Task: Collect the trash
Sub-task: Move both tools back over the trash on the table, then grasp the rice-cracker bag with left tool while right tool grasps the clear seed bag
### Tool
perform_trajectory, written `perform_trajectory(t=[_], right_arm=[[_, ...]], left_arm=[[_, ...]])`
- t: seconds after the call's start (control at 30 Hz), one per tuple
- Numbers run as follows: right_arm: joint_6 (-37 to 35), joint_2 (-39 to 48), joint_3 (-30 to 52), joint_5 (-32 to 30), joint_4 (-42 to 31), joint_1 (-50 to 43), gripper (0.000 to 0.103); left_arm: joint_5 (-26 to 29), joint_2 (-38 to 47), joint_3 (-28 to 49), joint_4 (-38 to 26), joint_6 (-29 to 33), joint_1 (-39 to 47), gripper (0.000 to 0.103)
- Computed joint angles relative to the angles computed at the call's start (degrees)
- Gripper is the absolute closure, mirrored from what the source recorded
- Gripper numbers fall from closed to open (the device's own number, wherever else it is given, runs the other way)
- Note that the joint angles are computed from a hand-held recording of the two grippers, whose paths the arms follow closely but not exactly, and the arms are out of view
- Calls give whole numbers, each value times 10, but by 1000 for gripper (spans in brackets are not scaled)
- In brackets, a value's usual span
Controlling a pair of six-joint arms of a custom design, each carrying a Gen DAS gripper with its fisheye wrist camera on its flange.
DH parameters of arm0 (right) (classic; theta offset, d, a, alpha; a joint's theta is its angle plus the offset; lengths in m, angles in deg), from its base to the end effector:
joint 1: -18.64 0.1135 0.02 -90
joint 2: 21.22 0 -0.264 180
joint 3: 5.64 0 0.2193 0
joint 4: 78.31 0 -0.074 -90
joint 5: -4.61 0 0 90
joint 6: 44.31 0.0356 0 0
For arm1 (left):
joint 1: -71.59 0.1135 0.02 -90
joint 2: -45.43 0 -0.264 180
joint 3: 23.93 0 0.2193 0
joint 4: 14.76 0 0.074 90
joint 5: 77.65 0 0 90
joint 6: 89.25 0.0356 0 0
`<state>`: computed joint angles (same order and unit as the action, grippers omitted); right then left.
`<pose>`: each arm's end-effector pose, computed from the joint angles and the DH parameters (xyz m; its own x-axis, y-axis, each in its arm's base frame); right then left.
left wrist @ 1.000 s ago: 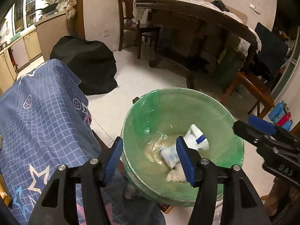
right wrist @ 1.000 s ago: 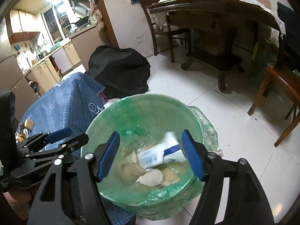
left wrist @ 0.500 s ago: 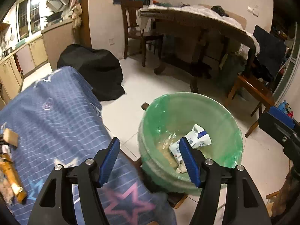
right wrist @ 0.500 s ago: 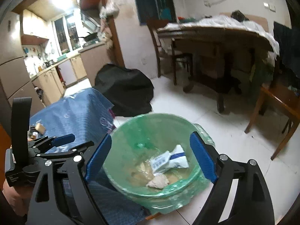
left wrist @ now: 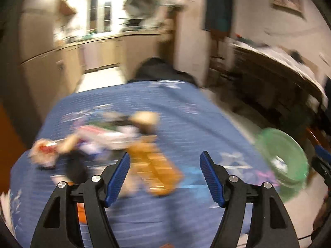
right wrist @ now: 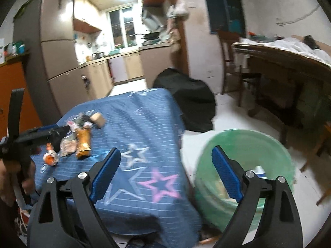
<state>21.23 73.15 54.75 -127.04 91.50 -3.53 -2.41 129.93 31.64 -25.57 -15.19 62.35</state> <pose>0.2813 -0.0891 0.1841 -0.5213 -0.1217 -0.8446 -0.4123 0.9025 0.1245 0.2680 -0.0344 0.2009 -0.5963 -0.1721 -0.7841 -0.2099 0.9762 -0.0546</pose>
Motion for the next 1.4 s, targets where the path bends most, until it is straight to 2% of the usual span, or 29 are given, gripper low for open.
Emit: perform_trajectory(t=[0.07, 0.17, 0.23, 0.33, 0.43, 0.57, 0.83, 0.87, 1.0, 1.13, 1.3, 1.4], right_arm=[[8, -6, -15, 10, 7, 32, 16], [12, -20, -40, 23, 19, 70, 16], [17, -27, -53, 32, 23, 95, 15], [24, -33, -73, 47, 34, 134, 14], [35, -36, -89, 67, 42, 179, 13], [47, -19, -92, 91, 54, 239, 13], [81, 32, -61, 118, 56, 307, 13], [81, 36, -58, 119, 56, 312, 13], [89, 62, -38, 125, 58, 338, 13], [103, 98, -7, 133, 60, 363, 13], [122, 139, 39, 156, 49, 385, 29], [121, 117, 20, 153, 69, 399, 37]], left_arm=[[24, -38, -30, -2, 28, 96, 33], [82, -45, -38, -3, 70, 247, 31], [120, -11, -18, -2, 108, 351, 28], [176, 55, 26, -8, 151, 440, 23], [197, 112, 65, -16, 175, 467, 22], [203, 166, 105, -18, 187, 448, 18], [199, 272, 173, -7, 167, 447, 15], [212, 280, 181, -12, 163, 454, 16], [213, 289, 187, 1, 157, 460, 32], [204, 286, 181, 8, 162, 452, 37], [231, 251, 101, 59, 164, 474, 41], [241, 239, 79, 71, 161, 484, 42]])
